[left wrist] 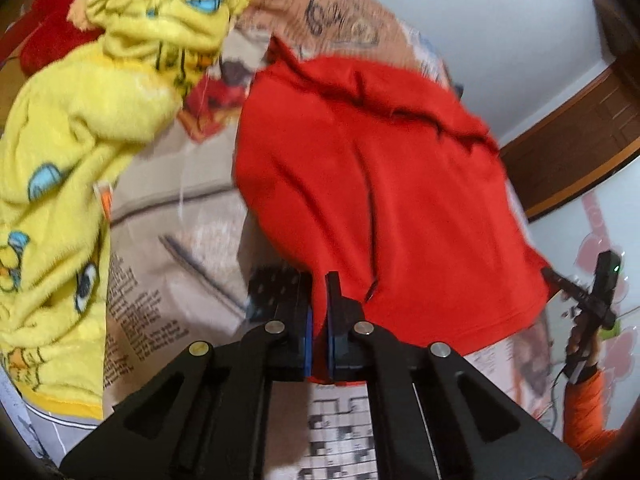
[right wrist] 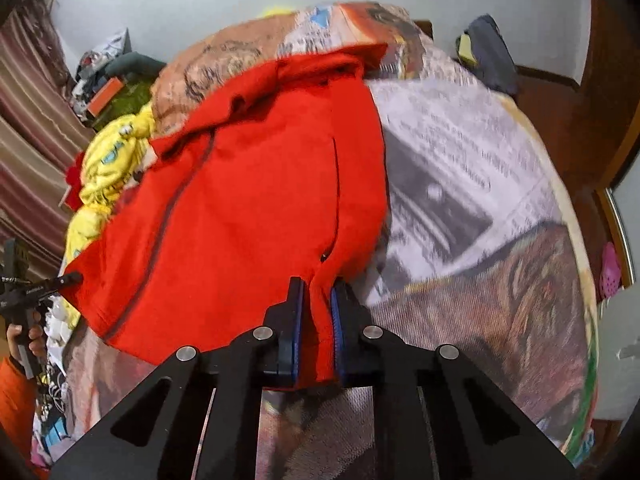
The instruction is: Fold large clothes
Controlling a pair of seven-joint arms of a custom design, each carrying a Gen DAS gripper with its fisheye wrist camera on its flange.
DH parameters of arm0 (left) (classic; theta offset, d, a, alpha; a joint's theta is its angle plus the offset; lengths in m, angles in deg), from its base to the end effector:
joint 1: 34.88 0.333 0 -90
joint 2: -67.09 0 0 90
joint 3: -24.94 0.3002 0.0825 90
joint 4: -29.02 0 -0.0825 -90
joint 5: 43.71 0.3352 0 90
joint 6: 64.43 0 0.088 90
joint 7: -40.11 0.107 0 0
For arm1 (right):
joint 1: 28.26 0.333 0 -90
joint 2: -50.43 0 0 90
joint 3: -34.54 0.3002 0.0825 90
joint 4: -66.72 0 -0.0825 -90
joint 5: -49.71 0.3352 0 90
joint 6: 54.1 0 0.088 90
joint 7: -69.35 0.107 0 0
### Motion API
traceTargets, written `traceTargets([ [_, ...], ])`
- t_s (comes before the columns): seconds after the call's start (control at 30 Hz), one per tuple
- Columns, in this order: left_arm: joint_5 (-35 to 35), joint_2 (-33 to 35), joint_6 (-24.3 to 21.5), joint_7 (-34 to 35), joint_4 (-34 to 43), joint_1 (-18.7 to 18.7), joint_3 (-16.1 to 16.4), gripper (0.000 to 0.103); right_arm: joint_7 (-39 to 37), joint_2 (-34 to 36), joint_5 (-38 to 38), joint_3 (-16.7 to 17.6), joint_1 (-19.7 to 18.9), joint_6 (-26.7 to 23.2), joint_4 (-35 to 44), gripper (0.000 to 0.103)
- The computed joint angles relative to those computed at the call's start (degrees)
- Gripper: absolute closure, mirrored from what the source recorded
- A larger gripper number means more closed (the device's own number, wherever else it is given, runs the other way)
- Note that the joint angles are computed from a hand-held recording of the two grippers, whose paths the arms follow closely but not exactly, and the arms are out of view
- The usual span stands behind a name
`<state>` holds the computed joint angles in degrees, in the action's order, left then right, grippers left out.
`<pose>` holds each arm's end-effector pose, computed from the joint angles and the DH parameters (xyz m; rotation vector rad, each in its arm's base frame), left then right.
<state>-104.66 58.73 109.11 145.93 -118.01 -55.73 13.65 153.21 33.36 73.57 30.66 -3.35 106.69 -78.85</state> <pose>0.3951 -0.1710 0.3824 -2.2762 1.8949 -1.0240 0.4120 0.1365 0.4528 -1.8987 1.6901 -0.1652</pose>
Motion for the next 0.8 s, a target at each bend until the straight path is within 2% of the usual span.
traceTargets([
  [0.17, -5.95, -1.4, 0.92, 6.05, 3.03, -0.98, 1.99, 0.1, -4.2, 0.84, 3.38, -1.54, 1.73, -0.01, 3.53, 0.092],
  [0.3, -3.31, -0.97, 1.41, 5.12, 6.3, 1.09, 2.02, 0.1, -8.48, 3.1, 7.79, -1.83, 2.6, 0.81, 8.05, 0.092],
  [0.4, -6.0, 0.2, 1.84, 8.14, 10.13, 1.53, 2.93, 0.1, -10.09, 5.93, 8.61, -0.49, 1.51, 1.73, 12.26, 0.092],
  [0.47, -3.67, 1.46, 2.59, 7.23, 12.81, 3.01, 2.59, 0.1, -10.62, 8.19, 8.36, 0.57, 0.34, 1.98, 15.42, 0.092],
  [0.57, 2.93, 4.09, 3.22, 3.42, 16.89, 5.42, 2.0, 0.101, -11.32, 11.66, 7.77, 2.11, -1.86, 2.25, 20.46, 0.092],
  [0.67, 14.72, 8.1, 4.14, -4.55, 21.89, 8.16, 1.44, 0.101, -10.52, 15.86, 5.15, 3.93, -4.57, 2.57, 26.4, 0.092],
  [0.73, 28.69, 11.59, 4.89, -15.5, 25.61, 9.11, 2.64, 0.101, -9.42, 18.98, 3.19, 4.97, -6.32, 2.42, 30.76, 0.092],
  [0.8, 41.44, 15.03, 5.14, -25.89, 29.33, 7.72, 6.28, 0.101, -7.91, 22.84, 0.79, 5.8, -7.88, 2.15, 36.0, 0.092],
])
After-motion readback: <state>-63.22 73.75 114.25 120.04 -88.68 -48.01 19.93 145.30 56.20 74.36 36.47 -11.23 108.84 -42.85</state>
